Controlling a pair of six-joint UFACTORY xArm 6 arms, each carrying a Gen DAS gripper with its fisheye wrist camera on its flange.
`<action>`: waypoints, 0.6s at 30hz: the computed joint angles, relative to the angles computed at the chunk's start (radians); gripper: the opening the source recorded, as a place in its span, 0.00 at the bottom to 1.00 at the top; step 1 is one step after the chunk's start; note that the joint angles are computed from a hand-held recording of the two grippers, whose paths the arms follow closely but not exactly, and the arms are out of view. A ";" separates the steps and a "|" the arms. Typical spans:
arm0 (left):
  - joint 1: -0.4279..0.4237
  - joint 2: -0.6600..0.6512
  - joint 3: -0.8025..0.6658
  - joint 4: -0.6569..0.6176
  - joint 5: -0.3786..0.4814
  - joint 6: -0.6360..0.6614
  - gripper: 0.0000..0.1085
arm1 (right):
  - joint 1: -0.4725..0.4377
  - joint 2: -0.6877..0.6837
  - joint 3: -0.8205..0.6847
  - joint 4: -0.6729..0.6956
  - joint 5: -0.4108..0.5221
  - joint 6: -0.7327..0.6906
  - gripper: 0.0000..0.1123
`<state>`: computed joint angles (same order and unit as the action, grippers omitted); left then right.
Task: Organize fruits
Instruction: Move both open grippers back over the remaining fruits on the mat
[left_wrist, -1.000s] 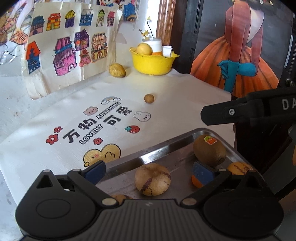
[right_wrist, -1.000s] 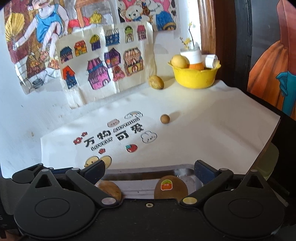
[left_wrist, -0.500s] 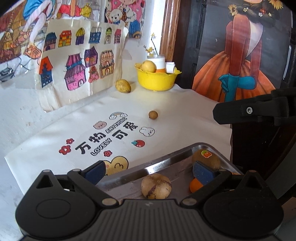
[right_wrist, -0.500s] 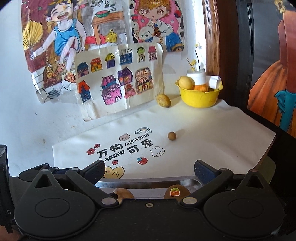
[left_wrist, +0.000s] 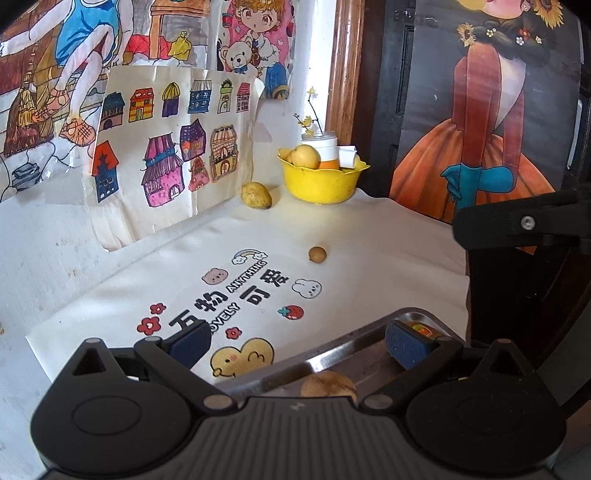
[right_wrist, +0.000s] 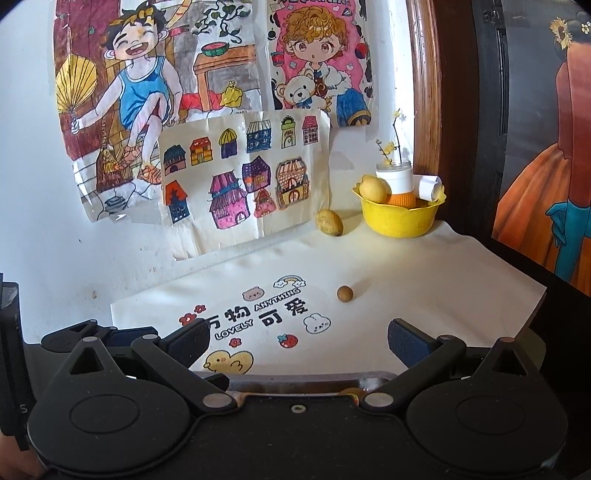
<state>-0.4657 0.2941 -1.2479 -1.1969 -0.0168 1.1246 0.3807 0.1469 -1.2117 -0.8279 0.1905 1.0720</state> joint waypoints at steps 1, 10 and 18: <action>0.003 0.010 -0.010 0.022 -0.001 -0.020 0.94 | -0.003 0.003 -0.004 -0.001 -0.003 0.001 0.91; 0.046 0.170 -0.181 0.398 0.051 -0.349 0.94 | -0.068 0.065 -0.053 0.020 -0.060 -0.003 0.91; 0.078 0.444 -0.547 0.800 0.181 -0.683 0.94 | -0.124 0.203 -0.157 0.339 -0.079 -0.355 0.91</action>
<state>-0.3880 0.7376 -1.7952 -0.3969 0.1638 0.4412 0.2565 0.3499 -1.3688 -0.4893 0.1112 0.7167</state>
